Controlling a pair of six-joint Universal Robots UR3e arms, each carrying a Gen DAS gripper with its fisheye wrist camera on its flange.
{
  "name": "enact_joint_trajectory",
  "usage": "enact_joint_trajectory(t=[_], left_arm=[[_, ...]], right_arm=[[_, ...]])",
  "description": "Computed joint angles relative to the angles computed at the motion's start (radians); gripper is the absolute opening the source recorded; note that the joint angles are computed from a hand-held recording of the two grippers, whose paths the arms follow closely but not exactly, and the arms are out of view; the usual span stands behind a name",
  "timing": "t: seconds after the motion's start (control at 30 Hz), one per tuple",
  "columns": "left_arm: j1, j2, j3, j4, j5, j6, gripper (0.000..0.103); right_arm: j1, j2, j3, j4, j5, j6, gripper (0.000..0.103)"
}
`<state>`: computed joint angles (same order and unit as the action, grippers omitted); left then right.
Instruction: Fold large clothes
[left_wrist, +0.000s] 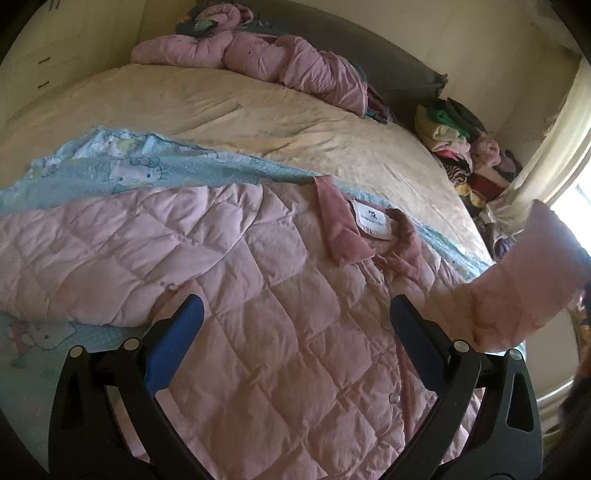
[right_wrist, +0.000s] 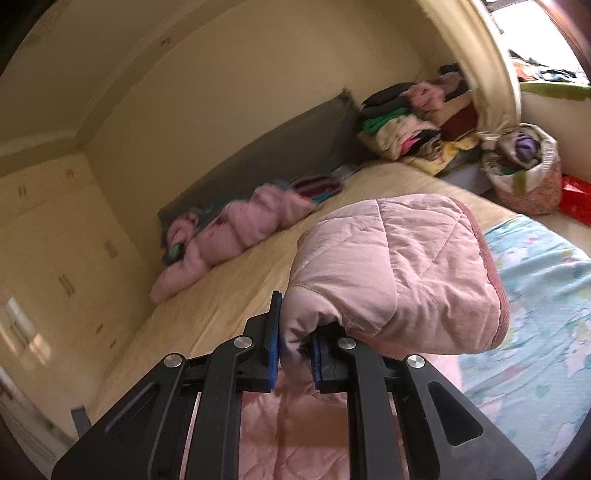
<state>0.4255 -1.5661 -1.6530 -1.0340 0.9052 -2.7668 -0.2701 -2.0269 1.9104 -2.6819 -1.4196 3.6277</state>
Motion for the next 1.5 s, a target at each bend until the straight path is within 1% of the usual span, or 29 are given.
enact_joint_trajectory(t=[0.07, 0.2, 0.33, 0.53, 0.63, 0.67, 0.7, 0.73, 0.8, 0.83, 0.87, 0.9, 0.93, 0.97, 1.03, 1.07, 1.1, 1.13, 1.17, 1.27, 1.33, 1.4, 1.5], left_arm=[[0.016, -0.005, -0.004, -0.003, -0.021, 0.011, 0.094], [0.030, -0.036, 0.011, -0.020, -0.038, 0.011, 0.094], [0.021, -0.055, 0.013, -0.033, -0.032, 0.020, 0.094], [-0.001, -0.077, 0.005, -0.026, -0.020, 0.035, 0.094], [-0.017, -0.096, 0.005, -0.018, 0.001, 0.029, 0.094], [-0.020, -0.101, 0.005, -0.014, 0.006, 0.028, 0.094], [-0.024, -0.105, 0.004, -0.009, 0.012, 0.028, 0.094], [-0.026, -0.108, 0.003, -0.007, 0.016, 0.027, 0.094], [-0.028, -0.116, 0.008, -0.015, 0.017, 0.026, 0.094], [-0.026, -0.119, 0.012, -0.027, 0.010, 0.029, 0.094], [-0.024, -0.122, 0.016, -0.040, 0.005, 0.033, 0.094], [-0.024, -0.122, 0.018, -0.049, 0.001, 0.034, 0.094], [-0.023, -0.126, 0.023, -0.058, -0.005, 0.036, 0.094], [-0.020, -0.125, 0.026, -0.076, -0.016, 0.046, 0.094], [-0.020, -0.127, 0.036, -0.095, -0.023, 0.059, 0.094], [-0.020, -0.126, 0.039, -0.099, -0.024, 0.066, 0.094], [-0.012, -0.125, 0.046, -0.106, -0.031, 0.078, 0.094], [-0.006, -0.129, 0.052, -0.107, -0.037, 0.077, 0.094], [0.012, -0.133, 0.060, -0.119, -0.057, 0.078, 0.094], [0.057, -0.155, 0.088, -0.170, -0.116, 0.083, 0.094], [0.090, -0.188, 0.122, -0.246, -0.178, 0.102, 0.094], [0.115, -0.225, 0.158, -0.330, -0.234, 0.129, 0.094], [0.132, -0.254, 0.176, -0.378, -0.282, 0.135, 0.094]], right_arm=[[0.114, 0.096, -0.025, -0.057, -0.081, 0.015, 0.013], [0.259, 0.256, -0.045, -0.164, -0.164, 0.050, 0.013], [0.350, 0.433, -0.050, -0.267, -0.183, 0.098, 0.013], [0.425, 0.630, -0.034, -0.369, -0.179, 0.180, 0.014], [0.432, 0.686, 0.003, -0.424, -0.152, 0.226, 0.020], [0.422, 0.682, 0.033, -0.445, -0.124, 0.243, 0.032], [0.410, 0.677, 0.052, -0.451, -0.098, 0.255, 0.045], [0.408, 0.666, 0.075, -0.455, -0.087, 0.286, 0.051], [0.383, 0.619, 0.133, -0.483, -0.053, 0.306, 0.064], [0.394, 0.587, 0.164, -0.489, -0.092, 0.341, 0.065], [0.384, 0.565, 0.205, -0.529, -0.095, 0.367, 0.067], [0.371, 0.545, 0.239, -0.566, -0.092, 0.398, 0.071], [0.362, 0.519, 0.273, -0.585, -0.113, 0.442, 0.073], [0.345, 0.498, 0.311, -0.615, -0.120, 0.485, 0.074], [0.285, 0.496, 0.371, -0.706, -0.062, 0.540, 0.068], [0.267, 0.501, 0.376, -0.723, -0.043, 0.547, 0.042], [0.249, 0.498, 0.388, -0.743, -0.021, 0.540, 0.031], [0.247, 0.505, 0.367, -0.747, -0.020, 0.517, 0.029], [0.256, 0.502, 0.348, -0.737, -0.036, 0.489, 0.023], [0.328, 0.540, 0.212, -0.687, -0.087, 0.363, 0.020], [0.376, 0.571, 0.129, -0.640, -0.109, 0.282, 0.017], [0.438, 0.639, 0.010, -0.582, -0.127, 0.187, 0.016], [0.533, 0.750, -0.182, -0.433, -0.178, 0.051, 0.015]])
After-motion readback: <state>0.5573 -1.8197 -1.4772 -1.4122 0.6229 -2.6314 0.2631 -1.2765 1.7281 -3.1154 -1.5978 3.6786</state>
